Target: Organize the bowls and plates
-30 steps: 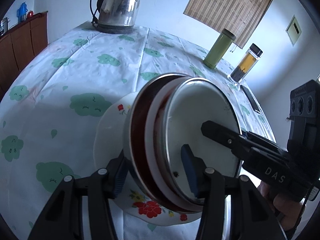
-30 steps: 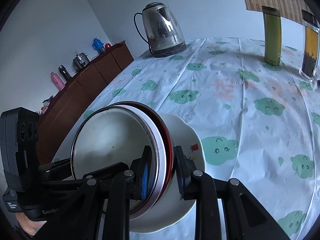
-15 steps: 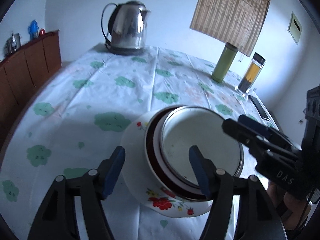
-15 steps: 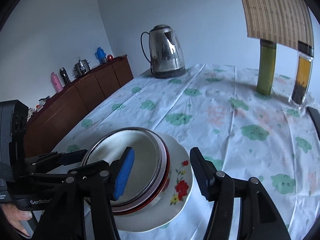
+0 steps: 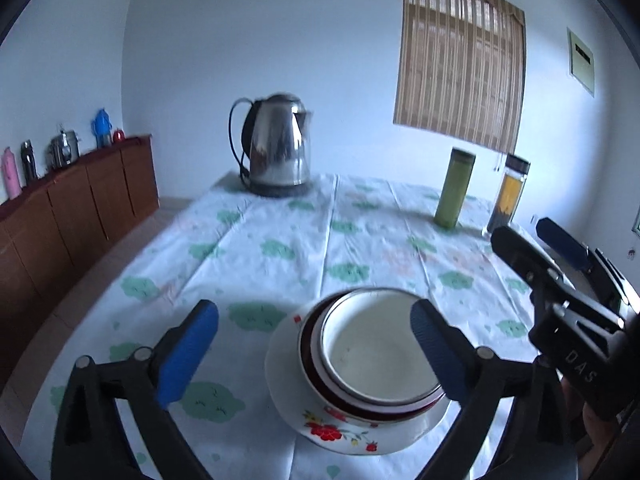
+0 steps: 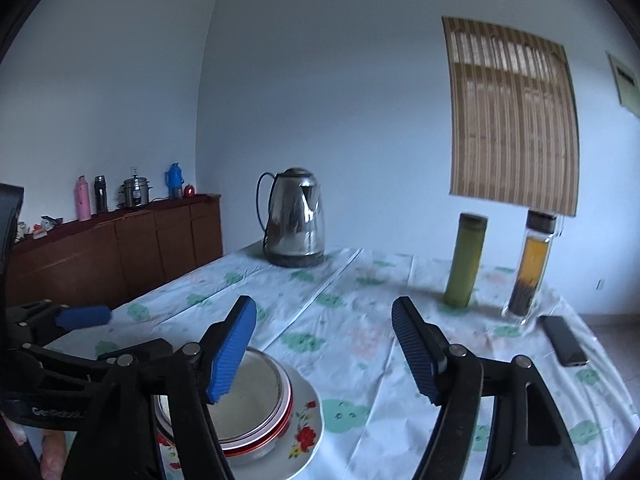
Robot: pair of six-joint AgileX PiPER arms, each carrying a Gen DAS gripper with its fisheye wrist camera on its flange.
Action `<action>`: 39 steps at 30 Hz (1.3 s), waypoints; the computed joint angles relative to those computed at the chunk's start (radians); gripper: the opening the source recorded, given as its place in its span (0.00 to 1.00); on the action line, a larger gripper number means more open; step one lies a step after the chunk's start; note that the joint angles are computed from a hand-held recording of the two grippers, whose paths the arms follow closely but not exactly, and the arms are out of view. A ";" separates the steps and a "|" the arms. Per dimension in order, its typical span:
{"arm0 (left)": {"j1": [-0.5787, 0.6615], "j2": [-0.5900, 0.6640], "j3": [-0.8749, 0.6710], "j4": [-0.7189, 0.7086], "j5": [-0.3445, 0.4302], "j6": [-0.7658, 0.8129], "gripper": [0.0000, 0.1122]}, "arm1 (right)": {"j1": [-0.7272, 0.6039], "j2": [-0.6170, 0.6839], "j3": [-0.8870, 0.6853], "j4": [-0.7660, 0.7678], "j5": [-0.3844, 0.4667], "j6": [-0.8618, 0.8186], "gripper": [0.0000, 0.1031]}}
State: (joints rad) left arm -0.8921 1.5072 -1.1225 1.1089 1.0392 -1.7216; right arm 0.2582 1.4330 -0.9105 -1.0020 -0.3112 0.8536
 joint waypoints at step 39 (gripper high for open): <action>-0.034 0.034 -0.066 -0.021 0.034 0.064 0.90 | -0.047 -0.031 0.043 0.126 -0.040 -0.046 0.72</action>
State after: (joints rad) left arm -0.9264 1.5415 -1.1886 1.0880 1.0729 -1.6572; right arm 0.2108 1.4025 -0.8676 -0.8763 -0.3507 0.8074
